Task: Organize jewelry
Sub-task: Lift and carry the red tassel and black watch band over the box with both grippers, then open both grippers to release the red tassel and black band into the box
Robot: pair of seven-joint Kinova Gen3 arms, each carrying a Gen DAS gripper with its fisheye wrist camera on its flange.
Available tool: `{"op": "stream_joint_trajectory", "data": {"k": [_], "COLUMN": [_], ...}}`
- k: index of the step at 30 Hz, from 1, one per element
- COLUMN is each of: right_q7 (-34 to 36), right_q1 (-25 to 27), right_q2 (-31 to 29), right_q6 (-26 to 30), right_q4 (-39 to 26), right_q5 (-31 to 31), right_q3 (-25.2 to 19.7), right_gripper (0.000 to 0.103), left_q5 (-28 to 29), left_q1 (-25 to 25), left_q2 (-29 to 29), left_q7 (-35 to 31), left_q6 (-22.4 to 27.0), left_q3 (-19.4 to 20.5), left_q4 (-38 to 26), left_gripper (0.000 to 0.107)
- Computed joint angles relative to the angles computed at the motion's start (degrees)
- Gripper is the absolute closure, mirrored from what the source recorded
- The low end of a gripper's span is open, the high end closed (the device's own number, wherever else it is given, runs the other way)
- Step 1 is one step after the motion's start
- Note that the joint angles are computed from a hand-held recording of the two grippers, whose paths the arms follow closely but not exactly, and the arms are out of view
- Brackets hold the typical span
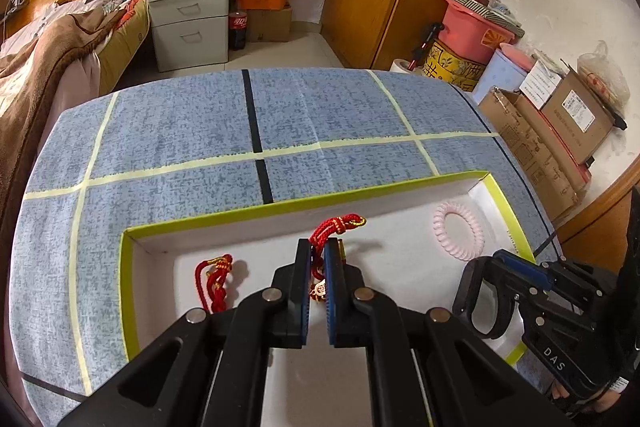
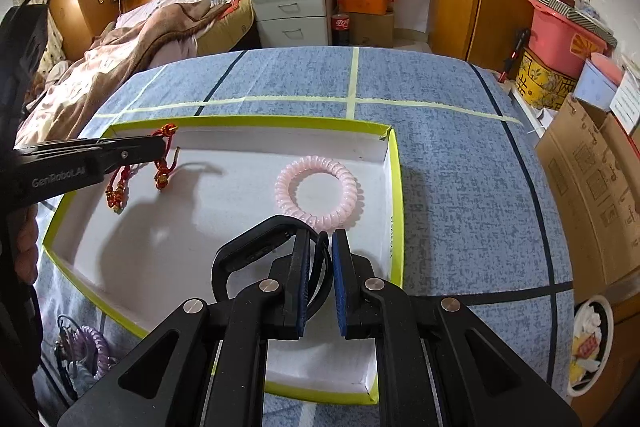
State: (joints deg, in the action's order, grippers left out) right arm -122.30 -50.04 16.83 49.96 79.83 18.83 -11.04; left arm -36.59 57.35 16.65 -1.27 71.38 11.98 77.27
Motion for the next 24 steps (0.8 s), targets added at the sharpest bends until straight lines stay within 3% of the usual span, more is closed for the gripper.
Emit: {"op": "stream_joint_trajectory", "data": {"k": [21,24], "right_q7": [0.4,0.2], "right_q1": [-0.1,0.0], "right_q2": [0.9,0.7], "right_q6": [0.2,-0.2], "right_q4": [-0.6,-0.2], "right_q5": [-0.3,-0.4], "right_q3": [0.3,0.4], "right_gripper": [0.091,0.091], "left_q5": [3.2,3.3], "left_q1": [-1.7,-1.8], "left_q2": [0.7,0.5], "left_q7": [-1.3,-1.0], "left_q6": [-2.2,-2.6], "left_q3": [-0.8,-0.8], "left_q4": [0.1,0.5], "left_gripper": [0.099,0.087]}}
